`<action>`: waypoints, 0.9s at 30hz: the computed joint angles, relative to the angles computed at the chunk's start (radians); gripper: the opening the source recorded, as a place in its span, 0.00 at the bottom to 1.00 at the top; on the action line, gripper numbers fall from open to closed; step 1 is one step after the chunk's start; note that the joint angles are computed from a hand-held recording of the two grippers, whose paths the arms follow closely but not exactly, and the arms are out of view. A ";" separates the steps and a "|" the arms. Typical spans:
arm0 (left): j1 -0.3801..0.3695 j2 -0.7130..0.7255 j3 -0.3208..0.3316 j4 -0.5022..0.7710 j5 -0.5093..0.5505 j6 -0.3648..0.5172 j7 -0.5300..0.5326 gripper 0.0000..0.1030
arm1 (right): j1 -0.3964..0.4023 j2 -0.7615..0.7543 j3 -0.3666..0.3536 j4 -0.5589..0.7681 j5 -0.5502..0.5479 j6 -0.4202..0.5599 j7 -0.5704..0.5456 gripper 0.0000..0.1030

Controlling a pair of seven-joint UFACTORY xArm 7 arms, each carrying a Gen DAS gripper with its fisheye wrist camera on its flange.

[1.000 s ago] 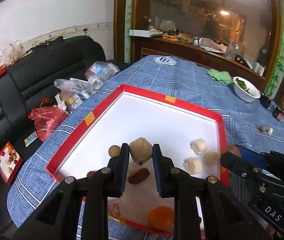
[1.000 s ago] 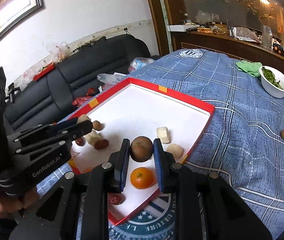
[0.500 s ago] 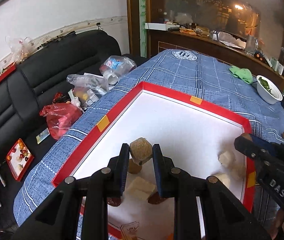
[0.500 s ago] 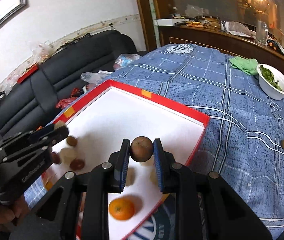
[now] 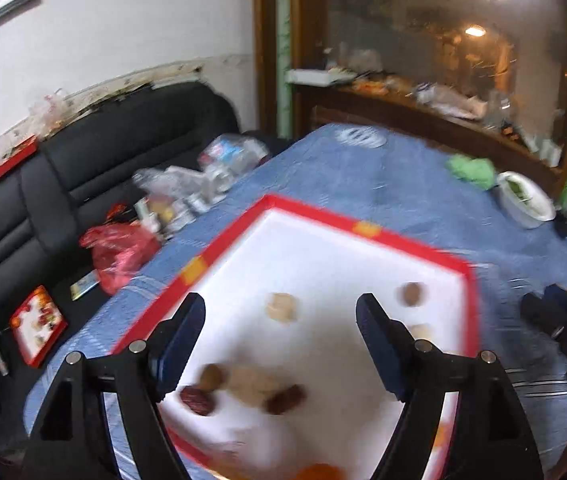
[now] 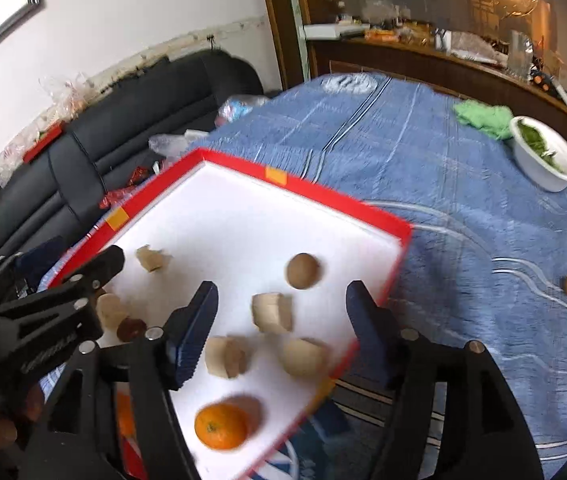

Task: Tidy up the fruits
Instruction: 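Open both tools to drop the fruit and cube into the tray, then grasp a white cube with the right tool while the left tool grasps a brown round fruit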

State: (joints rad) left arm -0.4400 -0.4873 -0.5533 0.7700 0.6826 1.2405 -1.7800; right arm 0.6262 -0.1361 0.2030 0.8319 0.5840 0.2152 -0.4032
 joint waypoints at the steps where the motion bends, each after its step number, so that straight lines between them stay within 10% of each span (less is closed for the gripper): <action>1: 0.005 0.027 -0.011 0.024 0.024 -0.023 -0.005 0.75 | 0.013 -0.034 -0.025 -0.023 0.064 -0.012 -0.051 0.66; 4: 0.010 0.143 -0.024 0.111 0.096 -0.082 -0.009 0.75 | 0.029 -0.150 -0.127 -0.100 0.199 -0.031 -0.162 0.66; 12: -0.068 0.504 0.021 0.397 0.295 -0.161 0.075 0.75 | -0.340 -0.072 -0.211 -0.113 -0.109 -0.018 0.149 0.61; 15: -0.104 0.562 0.057 0.450 0.309 -0.173 0.090 0.75 | -0.352 0.004 -0.239 -0.048 -0.065 0.034 0.110 0.55; 21: -0.168 0.650 0.137 0.534 0.333 -0.211 0.135 0.75 | -0.410 0.147 -0.155 0.097 -0.188 0.067 0.215 0.41; 23: -0.191 0.703 0.164 0.589 0.350 -0.233 0.158 0.75 | -0.441 0.189 -0.123 0.130 -0.265 0.109 0.274 0.22; 27: -0.232 0.847 0.211 0.754 0.347 -0.293 0.250 0.75 | -0.465 0.129 -0.120 0.063 -0.097 0.061 0.135 0.22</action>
State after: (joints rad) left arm -0.6719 0.3597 -0.3418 1.5243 1.0293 0.9476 -1.5305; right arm 0.1616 -0.0071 0.0826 0.8948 0.4871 0.2764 -0.2681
